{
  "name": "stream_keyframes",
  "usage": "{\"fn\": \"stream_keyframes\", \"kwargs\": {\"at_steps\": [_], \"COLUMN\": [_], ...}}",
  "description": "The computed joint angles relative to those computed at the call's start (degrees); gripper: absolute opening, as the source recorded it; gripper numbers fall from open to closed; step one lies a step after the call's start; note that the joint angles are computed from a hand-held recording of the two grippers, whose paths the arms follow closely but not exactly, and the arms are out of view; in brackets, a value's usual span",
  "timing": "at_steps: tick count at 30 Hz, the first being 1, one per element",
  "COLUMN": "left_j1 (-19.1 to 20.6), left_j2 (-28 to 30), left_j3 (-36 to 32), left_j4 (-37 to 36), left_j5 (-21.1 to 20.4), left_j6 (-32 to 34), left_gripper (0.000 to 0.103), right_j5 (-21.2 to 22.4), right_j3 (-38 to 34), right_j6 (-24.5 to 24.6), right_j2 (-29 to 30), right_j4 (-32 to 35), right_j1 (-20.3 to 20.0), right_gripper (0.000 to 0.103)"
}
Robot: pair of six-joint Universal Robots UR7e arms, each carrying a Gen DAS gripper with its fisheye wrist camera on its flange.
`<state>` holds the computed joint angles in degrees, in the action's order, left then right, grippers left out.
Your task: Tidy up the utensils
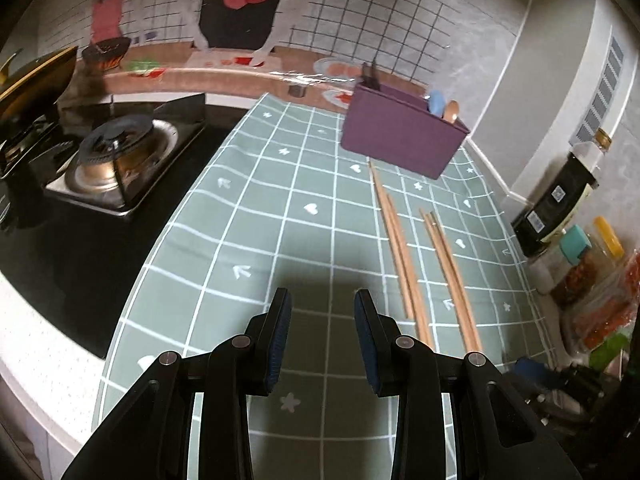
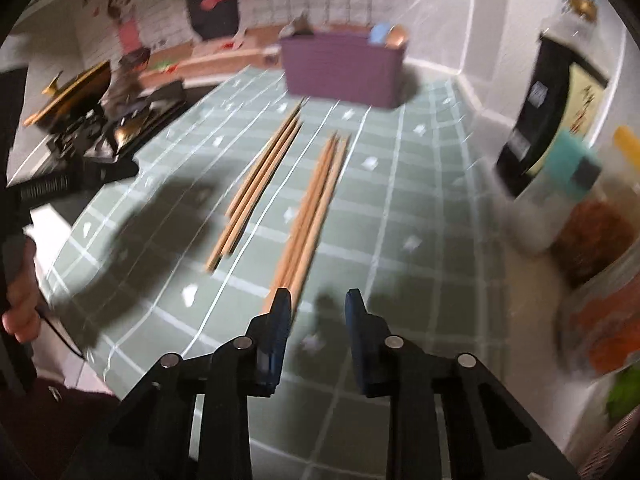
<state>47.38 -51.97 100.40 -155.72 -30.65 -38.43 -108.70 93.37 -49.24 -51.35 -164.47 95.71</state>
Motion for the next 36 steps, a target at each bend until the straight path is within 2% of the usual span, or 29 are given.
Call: {"fn": "stream_keyframes", "kwargs": {"at_steps": [6,16,23,28,30,31,36], "left_j1": [0.2,-0.2,-0.2,-0.5,-0.6,-0.7,-0.6], "left_j2": [-0.4,-0.2,-0.6,-0.2,0.4,0.8,3.4], "left_j3": [1.0,1.4,2.1,2.0,1.6,1.3,-1.3], "left_j4": [2.0,2.8,2.7,2.1,1.9,1.6,1.4], "left_j5": [-1.2,-2.0,-2.6,-2.9,-3.5,-3.9,-7.1], "left_j6": [-3.0,-2.2,-2.4,-1.5,-0.5,0.4,4.9], "left_gripper": [0.034,0.034,0.034,0.034,0.034,0.034,0.034], "right_j5": [0.5,2.4,2.4,-0.1,-1.1,-1.0,-0.8], "right_j3": [1.6,2.8,2.6,3.1,3.6,3.7,3.0], "right_j6": [1.9,3.3,3.6,0.4,-1.9,-2.6,-1.7], "right_j2": [-0.5,-1.5,-0.6,0.8,1.4,1.5,1.3], "right_j4": [1.2,3.1,0.9,-4.0,-6.6,-6.9,-7.7], "right_j1": [-0.9,-1.6,-1.6,-0.8,-0.4,-0.3,-0.9], "right_gripper": [0.023,0.023,0.023,0.022,0.018,0.009,0.006]}}
